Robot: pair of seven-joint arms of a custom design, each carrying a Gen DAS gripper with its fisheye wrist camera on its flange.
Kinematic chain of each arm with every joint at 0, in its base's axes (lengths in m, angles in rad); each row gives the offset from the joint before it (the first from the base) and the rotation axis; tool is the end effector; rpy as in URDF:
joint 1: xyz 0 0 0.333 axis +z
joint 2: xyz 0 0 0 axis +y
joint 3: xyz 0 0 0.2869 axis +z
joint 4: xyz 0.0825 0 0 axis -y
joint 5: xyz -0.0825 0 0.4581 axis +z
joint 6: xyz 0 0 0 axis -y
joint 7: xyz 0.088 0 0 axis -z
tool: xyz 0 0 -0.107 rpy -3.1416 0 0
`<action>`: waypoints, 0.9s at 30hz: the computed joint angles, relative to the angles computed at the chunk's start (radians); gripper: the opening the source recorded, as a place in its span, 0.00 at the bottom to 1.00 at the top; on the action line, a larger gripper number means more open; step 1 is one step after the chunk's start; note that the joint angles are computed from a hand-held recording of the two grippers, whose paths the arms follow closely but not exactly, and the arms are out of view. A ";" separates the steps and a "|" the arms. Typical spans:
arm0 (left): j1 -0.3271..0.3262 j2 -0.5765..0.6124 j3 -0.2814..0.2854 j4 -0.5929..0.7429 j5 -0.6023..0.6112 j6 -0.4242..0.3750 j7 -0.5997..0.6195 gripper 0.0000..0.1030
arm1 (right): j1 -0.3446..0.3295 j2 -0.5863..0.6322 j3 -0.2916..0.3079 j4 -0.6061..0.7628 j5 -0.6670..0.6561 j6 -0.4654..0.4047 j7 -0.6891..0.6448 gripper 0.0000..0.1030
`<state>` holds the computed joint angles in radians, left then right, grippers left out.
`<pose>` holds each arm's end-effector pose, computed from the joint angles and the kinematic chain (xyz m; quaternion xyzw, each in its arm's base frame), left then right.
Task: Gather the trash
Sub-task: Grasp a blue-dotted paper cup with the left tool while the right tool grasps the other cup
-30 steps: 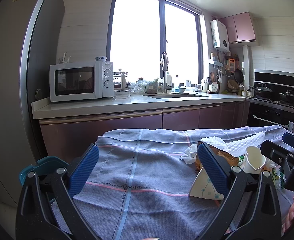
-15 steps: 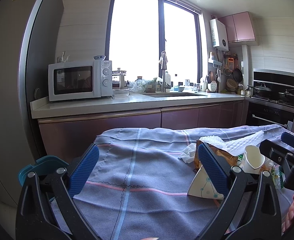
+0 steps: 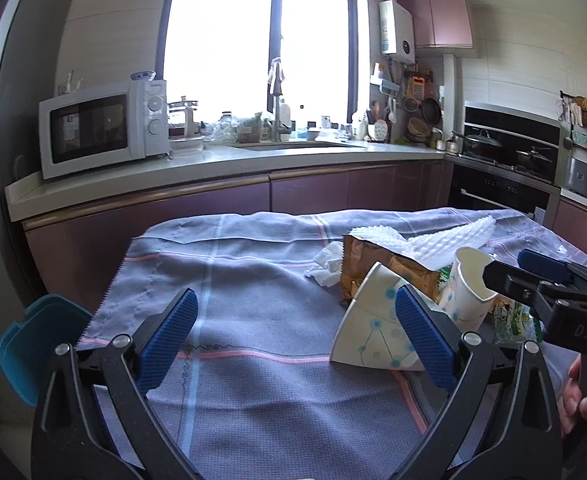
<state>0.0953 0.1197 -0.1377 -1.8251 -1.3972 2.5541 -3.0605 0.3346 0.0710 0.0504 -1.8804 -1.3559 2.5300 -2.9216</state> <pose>0.7018 -0.0131 0.4699 -0.3601 0.7497 -0.5022 0.2368 0.6337 0.2673 0.4706 -0.4492 0.7128 -0.4017 0.3588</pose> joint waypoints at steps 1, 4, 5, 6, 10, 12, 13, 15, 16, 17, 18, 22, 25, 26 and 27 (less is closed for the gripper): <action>0.000 0.011 0.001 0.011 0.032 -0.024 -0.017 0.95 | -0.004 0.004 -0.002 0.002 0.020 0.010 -0.012 0.76; 0.000 0.047 -0.004 0.048 0.122 -0.084 -0.056 0.91 | -0.017 0.012 -0.012 0.004 0.080 0.062 -0.040 0.68; 0.001 0.065 -0.007 0.069 0.165 -0.113 -0.079 0.90 | -0.020 0.015 -0.015 0.004 0.097 0.075 -0.046 0.65; 0.003 0.081 -0.011 0.088 0.201 -0.137 -0.099 0.88 | -0.023 0.018 -0.017 0.005 0.110 0.088 -0.053 0.63; 0.011 0.158 -0.029 0.180 0.357 -0.222 -0.207 0.74 | -0.031 0.021 -0.028 -0.001 0.171 0.130 -0.088 0.55; 0.022 0.200 -0.042 0.236 0.414 -0.281 -0.252 0.71 | -0.037 0.016 -0.033 -0.014 0.194 0.159 -0.091 0.52; 0.030 0.219 -0.047 0.261 0.436 -0.312 -0.273 0.67 | -0.041 0.013 -0.035 -0.020 0.206 0.174 -0.093 0.49; 0.041 0.260 -0.061 0.318 0.480 -0.370 -0.309 0.63 | -0.047 0.003 -0.038 -0.039 0.225 0.192 -0.096 0.46; 0.048 0.278 -0.067 0.343 0.499 -0.404 -0.323 0.58 | -0.051 -0.004 -0.038 -0.050 0.237 0.200 -0.101 0.44; 0.054 0.292 -0.073 0.363 0.517 -0.429 -0.336 0.54 | -0.055 -0.010 -0.037 -0.060 0.251 0.210 -0.106 0.41; 0.057 0.308 -0.079 0.383 0.533 -0.450 -0.346 0.52 | -0.059 -0.015 -0.037 -0.070 0.265 0.220 -0.111 0.39; 0.080 0.341 -0.098 0.429 0.562 -0.534 -0.363 0.44 | -0.071 -0.031 -0.031 -0.101 0.310 0.246 -0.140 0.33; 0.092 0.356 -0.106 0.450 0.571 -0.575 -0.379 0.39 | -0.077 -0.045 -0.026 -0.119 0.310 0.256 -0.136 0.32; 0.097 0.357 -0.108 0.451 0.572 -0.587 -0.379 0.37 | -0.080 -0.049 -0.024 -0.124 0.306 0.262 -0.133 0.30; 0.100 0.360 -0.109 0.456 0.575 -0.602 -0.382 0.35 | -0.083 -0.053 -0.023 -0.128 0.298 0.269 -0.123 0.28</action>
<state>0.1953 0.4801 -0.2470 -1.3691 -0.8226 1.9519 -3.4429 0.2519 0.0179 0.0274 -2.0086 -1.0578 2.7992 -3.0446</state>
